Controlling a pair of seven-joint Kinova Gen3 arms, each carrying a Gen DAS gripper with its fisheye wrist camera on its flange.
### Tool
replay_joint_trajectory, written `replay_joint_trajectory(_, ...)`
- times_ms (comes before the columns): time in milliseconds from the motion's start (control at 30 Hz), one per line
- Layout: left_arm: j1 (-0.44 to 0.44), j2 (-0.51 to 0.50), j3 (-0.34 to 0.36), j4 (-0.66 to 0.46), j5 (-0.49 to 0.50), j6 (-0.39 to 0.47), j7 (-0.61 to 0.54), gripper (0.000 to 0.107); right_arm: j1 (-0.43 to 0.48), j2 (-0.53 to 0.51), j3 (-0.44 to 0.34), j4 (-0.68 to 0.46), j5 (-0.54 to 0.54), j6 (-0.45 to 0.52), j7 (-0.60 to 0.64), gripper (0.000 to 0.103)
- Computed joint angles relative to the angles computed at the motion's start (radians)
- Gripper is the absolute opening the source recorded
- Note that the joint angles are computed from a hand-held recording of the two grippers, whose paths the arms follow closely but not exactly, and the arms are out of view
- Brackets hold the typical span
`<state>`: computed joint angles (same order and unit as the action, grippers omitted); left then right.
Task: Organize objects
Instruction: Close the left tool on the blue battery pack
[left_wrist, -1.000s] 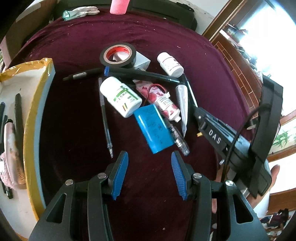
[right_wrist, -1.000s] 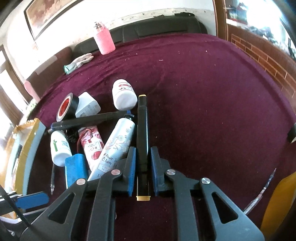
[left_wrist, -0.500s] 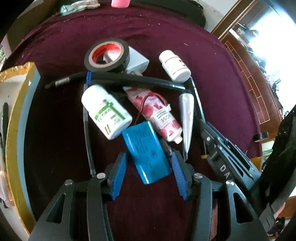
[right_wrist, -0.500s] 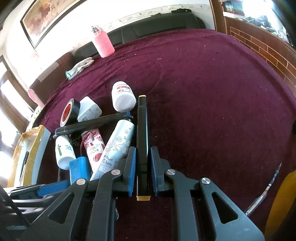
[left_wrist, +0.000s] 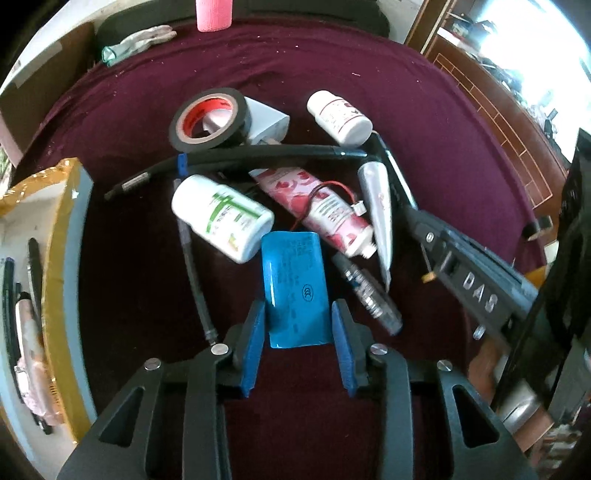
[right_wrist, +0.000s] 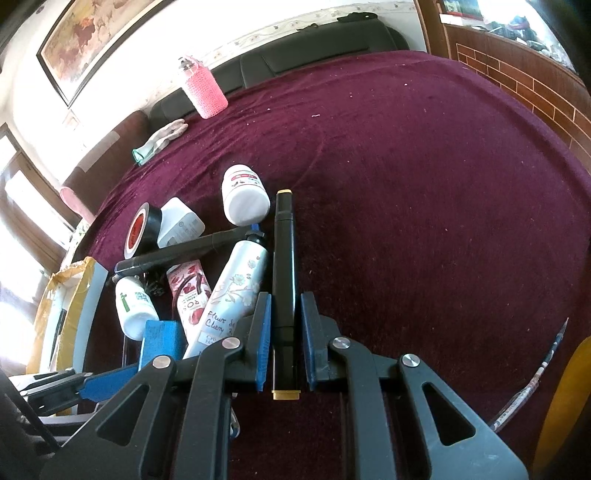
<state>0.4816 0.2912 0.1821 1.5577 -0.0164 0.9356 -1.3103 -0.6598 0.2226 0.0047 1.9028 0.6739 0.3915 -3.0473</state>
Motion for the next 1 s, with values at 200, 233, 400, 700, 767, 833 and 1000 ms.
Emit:
replay_joint_trajectory(200, 0.025, -0.007, 0.001, 0.016, -0.049, 0.022, 0.034, 0.032, -0.001, 0.002, -0.001, -0.003, 0.001, 0.005, 0.001, 0.013)
replay_joint_trajectory(233, 0.054, -0.008, -0.009, 0.019, -0.084, 0.013, 0.060, 0.032, -0.002, 0.002, -0.001, -0.004, 0.002, 0.007, 0.000, 0.013)
replay_joint_trajectory(400, 0.120, -0.010, -0.015, 0.037, -0.202, -0.008, 0.139, 0.033, -0.003, 0.001, 0.000, -0.002, 0.004, 0.005, -0.006, 0.013)
replay_joint_trajectory(700, 0.067, -0.101, 0.015, 0.132, -0.148, -0.028, 0.109, 0.031, -0.001, 0.000, -0.003, -0.002, 0.006, 0.005, -0.008, 0.013)
replay_joint_trajectory(767, 0.066, -0.123, 0.012, 0.157, -0.143, -0.029, 0.100, 0.031, 0.000, 0.001, -0.004, -0.004, 0.005, 0.008, -0.005, 0.013)
replay_joint_trajectory(833, 0.053, -0.128, 0.022, 0.161, -0.143, -0.038, 0.099, 0.031, -0.004, 0.002, -0.005, -0.008, 0.009, 0.019, -0.005, 0.013)
replay_joint_trajectory(1000, 0.072, -0.138, 0.032, 0.166, -0.170, -0.045, 0.149, 0.031, -0.014, 0.004, -0.008, -0.017, 0.034, 0.050, -0.016, 0.012)
